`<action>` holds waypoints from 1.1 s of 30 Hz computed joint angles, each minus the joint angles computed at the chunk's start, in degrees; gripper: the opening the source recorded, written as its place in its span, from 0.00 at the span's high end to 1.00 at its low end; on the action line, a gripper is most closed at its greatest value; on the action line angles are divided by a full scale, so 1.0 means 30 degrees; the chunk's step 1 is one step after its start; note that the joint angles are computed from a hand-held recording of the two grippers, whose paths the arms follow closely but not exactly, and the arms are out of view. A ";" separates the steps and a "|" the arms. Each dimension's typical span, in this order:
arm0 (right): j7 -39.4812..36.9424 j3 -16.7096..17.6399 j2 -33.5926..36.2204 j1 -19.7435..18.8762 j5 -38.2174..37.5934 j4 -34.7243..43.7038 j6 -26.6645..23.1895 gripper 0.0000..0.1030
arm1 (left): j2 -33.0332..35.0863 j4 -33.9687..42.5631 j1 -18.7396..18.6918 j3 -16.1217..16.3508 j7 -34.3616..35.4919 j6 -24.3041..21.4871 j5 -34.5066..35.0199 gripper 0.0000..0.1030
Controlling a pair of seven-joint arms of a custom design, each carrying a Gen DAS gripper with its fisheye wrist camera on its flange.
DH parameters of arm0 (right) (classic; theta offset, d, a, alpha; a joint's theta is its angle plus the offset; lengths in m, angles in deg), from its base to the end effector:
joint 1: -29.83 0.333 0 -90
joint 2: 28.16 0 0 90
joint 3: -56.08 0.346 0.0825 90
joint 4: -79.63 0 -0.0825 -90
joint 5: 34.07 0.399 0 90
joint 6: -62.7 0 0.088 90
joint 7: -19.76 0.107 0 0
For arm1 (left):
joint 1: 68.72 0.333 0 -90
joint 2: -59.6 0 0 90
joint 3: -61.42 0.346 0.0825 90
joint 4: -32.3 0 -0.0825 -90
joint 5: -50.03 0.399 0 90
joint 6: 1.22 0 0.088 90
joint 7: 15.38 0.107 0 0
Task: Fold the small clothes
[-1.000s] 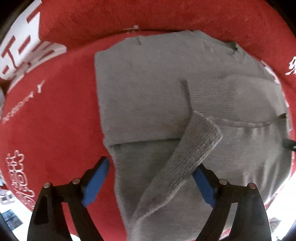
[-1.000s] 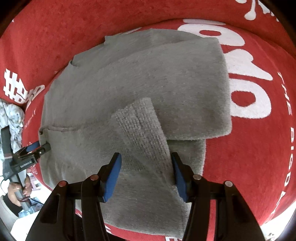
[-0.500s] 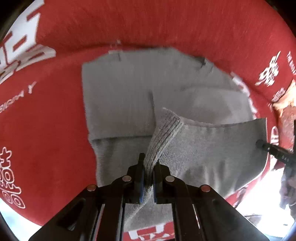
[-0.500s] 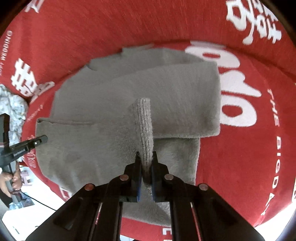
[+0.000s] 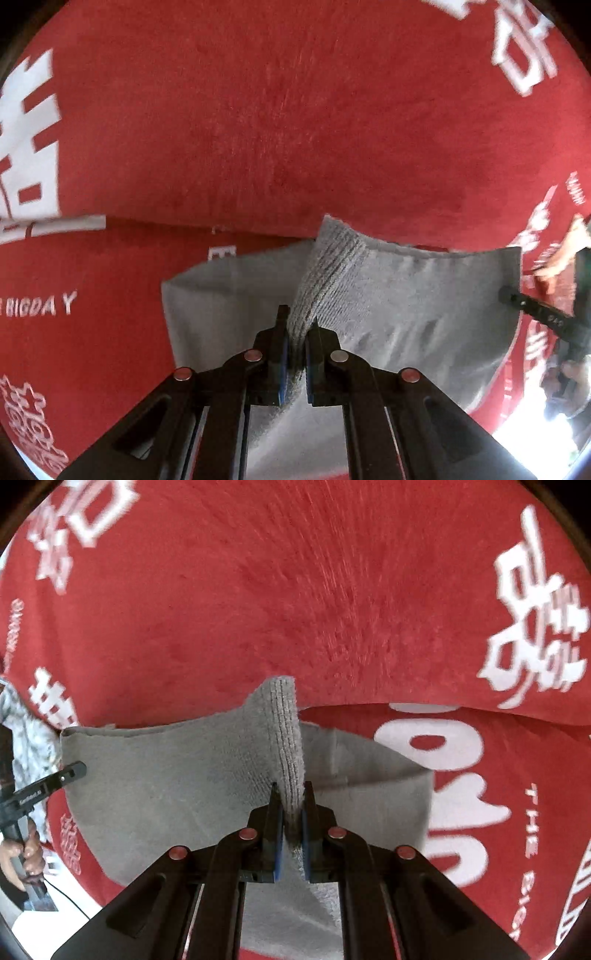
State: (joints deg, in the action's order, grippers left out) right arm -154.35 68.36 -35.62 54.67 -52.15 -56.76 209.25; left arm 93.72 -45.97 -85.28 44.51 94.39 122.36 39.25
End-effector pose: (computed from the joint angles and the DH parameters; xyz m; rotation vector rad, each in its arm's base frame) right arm 0.4072 0.3157 0.4227 -1.0607 2.5611 -0.1596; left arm 0.6647 -0.3855 0.4259 1.1502 -2.7361 0.5570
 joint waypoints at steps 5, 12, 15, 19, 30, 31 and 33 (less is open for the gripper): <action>0.0475 -0.0733 0.2115 -0.0330 0.0406 -0.0867 0.3113 0.92 | 0.2378 0.1614 -0.1544 0.1022 -0.2003 0.0182 0.2172 0.93; 0.3603 -0.1817 0.3336 -0.0078 -0.1040 -0.2251 0.6426 0.90 | 0.4428 0.3527 -0.2151 0.1487 -0.3801 -0.0119 0.3732 0.89; 0.3495 -0.1843 0.3157 0.0042 -0.0767 -0.2035 0.4918 0.77 | 0.4927 0.4452 -0.2077 0.1367 -0.3964 -0.0680 0.3796 0.89; 0.3426 -0.1647 0.2404 -0.0071 0.0444 -0.1948 0.2431 0.74 | 0.5196 0.5439 -0.2522 0.1969 -0.4673 -0.1207 0.4682 0.76; 0.4766 0.0364 0.0156 0.0431 -0.0138 -0.1783 0.1109 0.71 | 0.2075 0.1747 -0.0641 0.1159 -0.3601 -0.0560 0.4345 0.38; 0.4765 0.0478 0.0343 0.0591 -0.0110 -0.1700 0.1571 0.71 | 0.1679 0.1086 -0.0486 0.1043 -0.3296 -0.0660 0.4115 0.38; 0.4182 0.0607 0.1130 0.1088 0.0490 -0.1243 0.2156 0.71 | 0.0583 -0.1100 -0.0355 0.1013 -0.3115 -0.0275 0.3904 0.38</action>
State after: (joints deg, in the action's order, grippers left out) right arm -141.80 70.18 -32.22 57.94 -50.68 -60.49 215.72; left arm 95.47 -49.27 -86.34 47.55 85.05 121.54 50.96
